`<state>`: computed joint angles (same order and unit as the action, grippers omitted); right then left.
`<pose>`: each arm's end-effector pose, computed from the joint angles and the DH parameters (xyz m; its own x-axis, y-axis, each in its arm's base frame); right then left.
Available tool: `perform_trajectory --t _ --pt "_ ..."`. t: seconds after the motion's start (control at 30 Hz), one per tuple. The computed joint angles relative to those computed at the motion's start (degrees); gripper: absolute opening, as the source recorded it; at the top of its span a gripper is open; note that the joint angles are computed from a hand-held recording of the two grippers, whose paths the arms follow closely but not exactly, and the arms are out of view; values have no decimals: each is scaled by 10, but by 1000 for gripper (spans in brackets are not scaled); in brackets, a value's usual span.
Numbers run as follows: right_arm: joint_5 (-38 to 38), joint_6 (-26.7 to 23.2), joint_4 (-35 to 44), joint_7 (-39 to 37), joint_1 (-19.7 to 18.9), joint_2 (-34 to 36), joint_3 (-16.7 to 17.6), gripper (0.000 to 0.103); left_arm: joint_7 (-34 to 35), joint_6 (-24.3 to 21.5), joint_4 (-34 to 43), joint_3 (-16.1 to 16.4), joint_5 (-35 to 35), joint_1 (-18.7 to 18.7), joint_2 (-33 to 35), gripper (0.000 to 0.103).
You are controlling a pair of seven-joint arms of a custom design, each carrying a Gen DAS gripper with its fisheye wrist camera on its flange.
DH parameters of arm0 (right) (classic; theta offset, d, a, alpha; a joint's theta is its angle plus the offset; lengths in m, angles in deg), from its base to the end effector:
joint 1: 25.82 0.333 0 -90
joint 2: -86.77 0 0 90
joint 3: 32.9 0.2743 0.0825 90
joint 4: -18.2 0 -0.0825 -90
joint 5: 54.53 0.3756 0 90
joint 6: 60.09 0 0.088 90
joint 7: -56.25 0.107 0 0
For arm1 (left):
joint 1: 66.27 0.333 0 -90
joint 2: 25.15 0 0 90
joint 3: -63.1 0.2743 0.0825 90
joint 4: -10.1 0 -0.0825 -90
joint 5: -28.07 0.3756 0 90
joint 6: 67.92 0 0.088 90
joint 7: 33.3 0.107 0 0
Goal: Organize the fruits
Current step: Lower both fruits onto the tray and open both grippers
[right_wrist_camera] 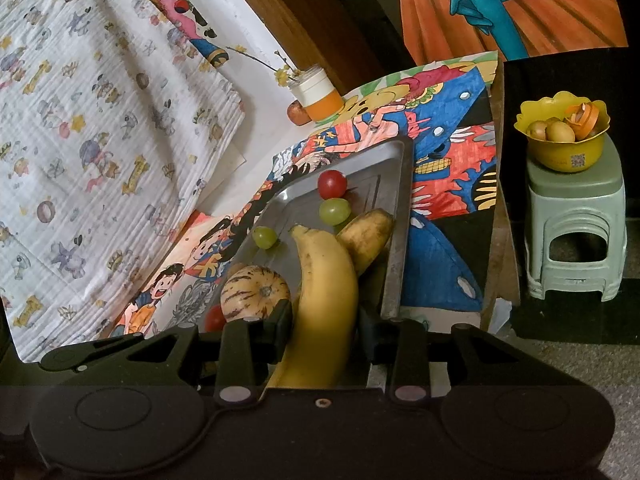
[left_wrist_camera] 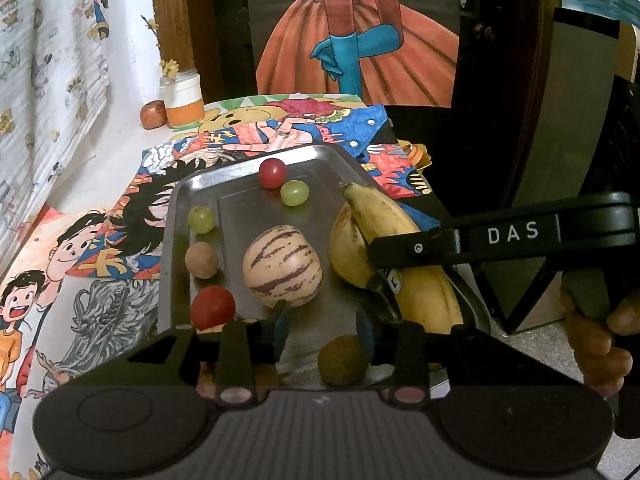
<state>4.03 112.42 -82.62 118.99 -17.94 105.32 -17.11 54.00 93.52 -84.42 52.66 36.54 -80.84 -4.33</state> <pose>0.6296 0.1883 0.4318 0.1308 -0.8195 -0.5580 -0.6921 0.3275 -0.6432 0.6261 -0.2818 0.4666 -0.4390 -0.8978 -0.0354 -0.6071 0.3254 -0.7250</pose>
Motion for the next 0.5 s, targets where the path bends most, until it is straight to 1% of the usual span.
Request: perform_trajectory --t 0.07,0.23,0.3,0.5 --pt "1 1 0 2 0 -1 0 39 -6 0 0 3 3 -2 -1 47" --pt "6 0 -3 0 -2 -4 1 40 -7 -1 0 2 2 -1 -1 50" --pt "9 0 -3 -2 -1 -5 1 42 -7 0 0 2 2 0 -1 54" --pt "53 -2 -5 -38 -7 -13 6 50 -14 2 -7 4 4 -1 -8 57"
